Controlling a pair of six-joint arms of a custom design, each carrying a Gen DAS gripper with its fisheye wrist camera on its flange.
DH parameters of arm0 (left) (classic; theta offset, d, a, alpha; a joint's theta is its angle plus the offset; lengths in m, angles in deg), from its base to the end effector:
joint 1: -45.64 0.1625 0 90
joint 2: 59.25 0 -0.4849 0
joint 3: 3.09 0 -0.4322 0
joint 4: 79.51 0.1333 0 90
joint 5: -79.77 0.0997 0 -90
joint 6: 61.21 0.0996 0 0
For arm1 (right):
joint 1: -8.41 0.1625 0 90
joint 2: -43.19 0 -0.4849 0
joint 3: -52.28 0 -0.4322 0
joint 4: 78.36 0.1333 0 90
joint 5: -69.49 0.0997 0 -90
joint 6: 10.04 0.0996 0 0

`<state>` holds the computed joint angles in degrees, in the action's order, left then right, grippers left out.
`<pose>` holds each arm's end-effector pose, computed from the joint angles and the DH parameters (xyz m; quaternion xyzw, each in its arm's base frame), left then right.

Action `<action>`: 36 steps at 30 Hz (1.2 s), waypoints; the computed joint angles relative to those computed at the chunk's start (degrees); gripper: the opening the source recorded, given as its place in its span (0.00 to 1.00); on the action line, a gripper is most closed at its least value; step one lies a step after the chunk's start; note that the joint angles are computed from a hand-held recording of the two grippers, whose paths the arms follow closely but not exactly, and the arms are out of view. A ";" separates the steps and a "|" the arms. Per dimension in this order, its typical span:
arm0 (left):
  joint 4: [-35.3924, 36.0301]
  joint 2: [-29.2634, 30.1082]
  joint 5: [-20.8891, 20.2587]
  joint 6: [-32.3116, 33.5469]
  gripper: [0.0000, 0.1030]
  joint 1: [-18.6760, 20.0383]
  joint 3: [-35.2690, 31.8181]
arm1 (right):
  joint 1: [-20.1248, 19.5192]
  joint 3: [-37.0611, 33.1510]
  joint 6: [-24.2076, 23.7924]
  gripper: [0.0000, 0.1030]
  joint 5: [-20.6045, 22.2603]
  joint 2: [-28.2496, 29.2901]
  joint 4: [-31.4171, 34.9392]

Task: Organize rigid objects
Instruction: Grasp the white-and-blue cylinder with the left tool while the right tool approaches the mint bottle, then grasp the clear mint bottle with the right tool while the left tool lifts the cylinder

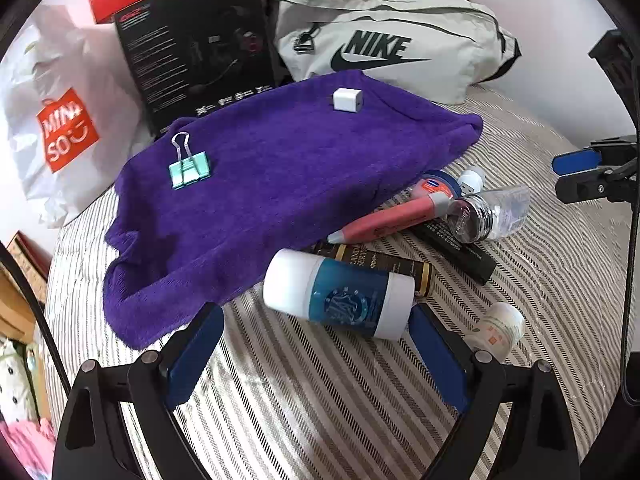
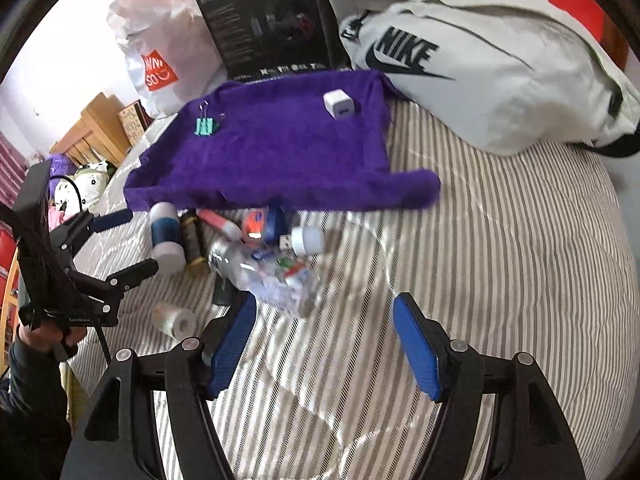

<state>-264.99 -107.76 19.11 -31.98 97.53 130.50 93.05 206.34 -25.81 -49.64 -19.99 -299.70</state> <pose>-0.1480 -0.4838 0.0277 0.5150 0.8145 -0.1069 0.2447 0.0523 -0.3509 0.1616 -0.0042 -0.9123 0.2857 0.2933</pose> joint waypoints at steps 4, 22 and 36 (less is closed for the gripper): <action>1.93 0.71 -0.23 1.23 0.91 0.00 -1.09 | -0.36 -0.58 0.35 0.68 0.10 0.18 1.86; 3.05 1.24 -2.50 -5.83 0.75 1.85 -1.78 | 0.67 -2.83 7.21 0.68 4.43 4.80 3.41; -1.18 -0.52 -5.93 -5.99 0.74 3.71 1.10 | 3.86 -6.75 22.84 0.87 -2.18 10.41 -0.12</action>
